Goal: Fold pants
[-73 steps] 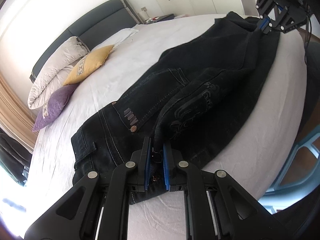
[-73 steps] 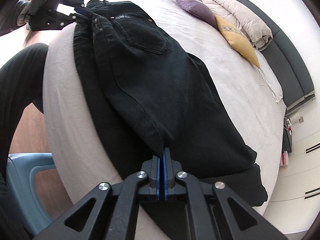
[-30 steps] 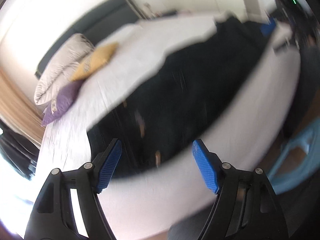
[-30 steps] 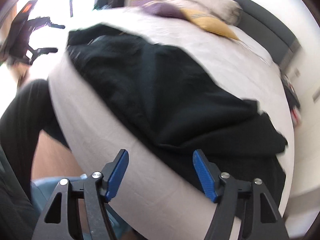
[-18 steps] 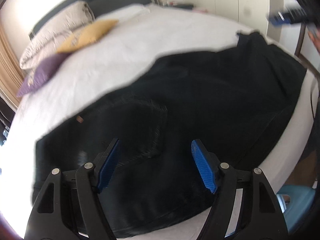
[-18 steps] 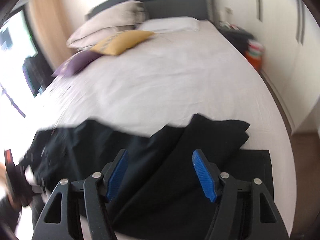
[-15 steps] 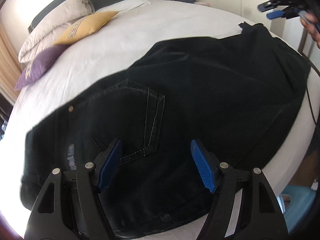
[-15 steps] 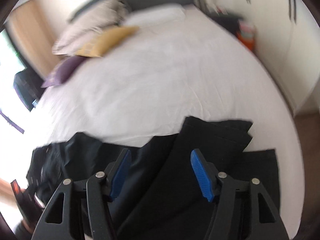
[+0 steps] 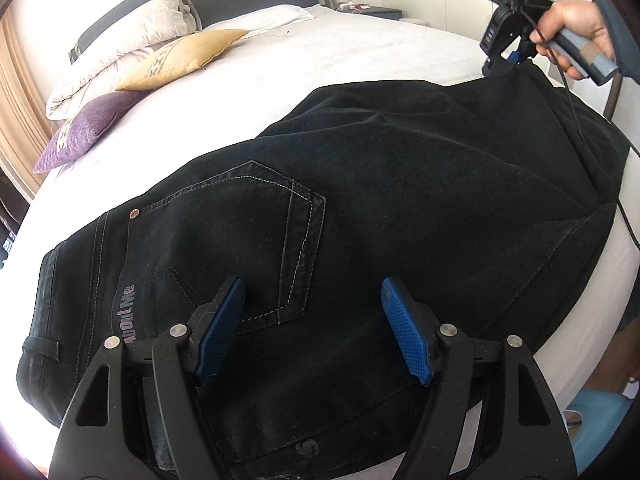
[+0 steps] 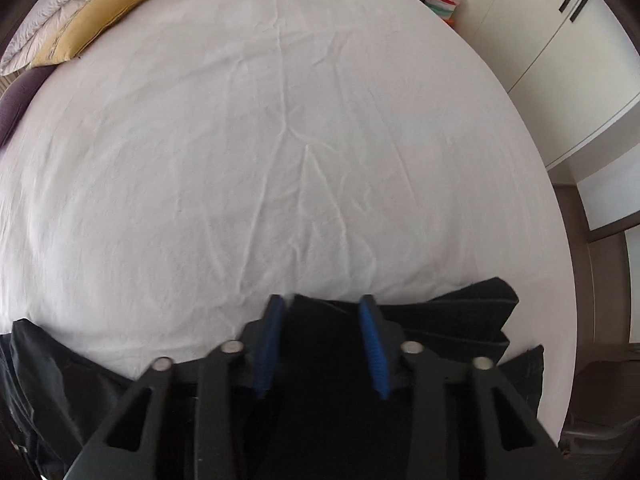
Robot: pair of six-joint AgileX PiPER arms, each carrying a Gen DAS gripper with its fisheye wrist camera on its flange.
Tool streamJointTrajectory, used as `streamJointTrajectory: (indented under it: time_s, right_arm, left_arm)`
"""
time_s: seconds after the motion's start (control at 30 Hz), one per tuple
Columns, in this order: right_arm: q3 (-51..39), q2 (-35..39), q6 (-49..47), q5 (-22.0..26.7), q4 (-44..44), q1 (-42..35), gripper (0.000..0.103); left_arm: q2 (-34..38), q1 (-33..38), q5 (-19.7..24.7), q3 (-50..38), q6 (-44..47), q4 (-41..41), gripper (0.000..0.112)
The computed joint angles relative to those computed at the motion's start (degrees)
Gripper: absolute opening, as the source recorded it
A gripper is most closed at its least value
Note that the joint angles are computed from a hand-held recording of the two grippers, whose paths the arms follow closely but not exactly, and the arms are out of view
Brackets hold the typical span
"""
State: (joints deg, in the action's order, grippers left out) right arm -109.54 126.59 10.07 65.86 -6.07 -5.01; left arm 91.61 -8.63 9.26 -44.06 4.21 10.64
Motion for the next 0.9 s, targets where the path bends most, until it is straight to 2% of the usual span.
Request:
streamJointTrajectory:
  time_s: [0.03,0.13,0.27,0.33,0.4,0.53,0.6,0.7,0.8,0.9]
  right_arm:
    - [0.8,-0.6,-0.4,-0.6,0.3,-0.3,0.016]
    - [4.4,-3.3,-1.7,-3.0,2.2,-1.5,0.01]
    - [12.2,-10.0,-4.6,-9.3,7.0,-4.4,0.009]
    - [16.9,-14.6,-6.7,-12.4,10.3,-6.7,0.009]
    - [24.0,-21.4,-12.6,-16.9,17.8,-10.6,0.008]
    - [35.7,-33.5,-23.7,-21.5,29.0,-19.2,0.008]
    - [43.1,-40.1,-31.2,-22.1,35.7,-27.1,0.008]
    - [49.8,-42.1,-41.4,-19.5,44.7,-39.7,0.008]
    - [56.7,-40.7,-49.1,-16.5,50.1,-49.6,0.008]
    - [62.3,-40.0,-55.0,-18.9,52.7,-52.6,0.008]
  left_arm:
    - [-0.1,0.0,-0.2,0.2,-0.4,0.3,0.07]
    - [-0.4,0.2,-1.2,1.0,-0.3,0.2,0.07]
    - [-1.6,0.9,-1.0,2.0,1.7,-1.3,0.07]
    - [-1.7,0.5,-0.4,1.8,-1.0,1.1,0.07]
    - [-1.9,0.0,0.2,1.7,-5.4,4.9,0.07]
    - [-1.9,-1.1,0.5,1.8,-15.6,13.6,0.07]
    - [-1.8,-2.0,1.1,1.7,-22.1,19.2,0.071]
    - [-1.4,-3.2,2.2,1.1,-29.5,25.1,0.073]
    - [-0.6,-4.8,4.1,0.0,-36.3,30.5,0.075]
    - [0.3,-6.3,5.9,-1.0,-42.3,35.4,0.076]
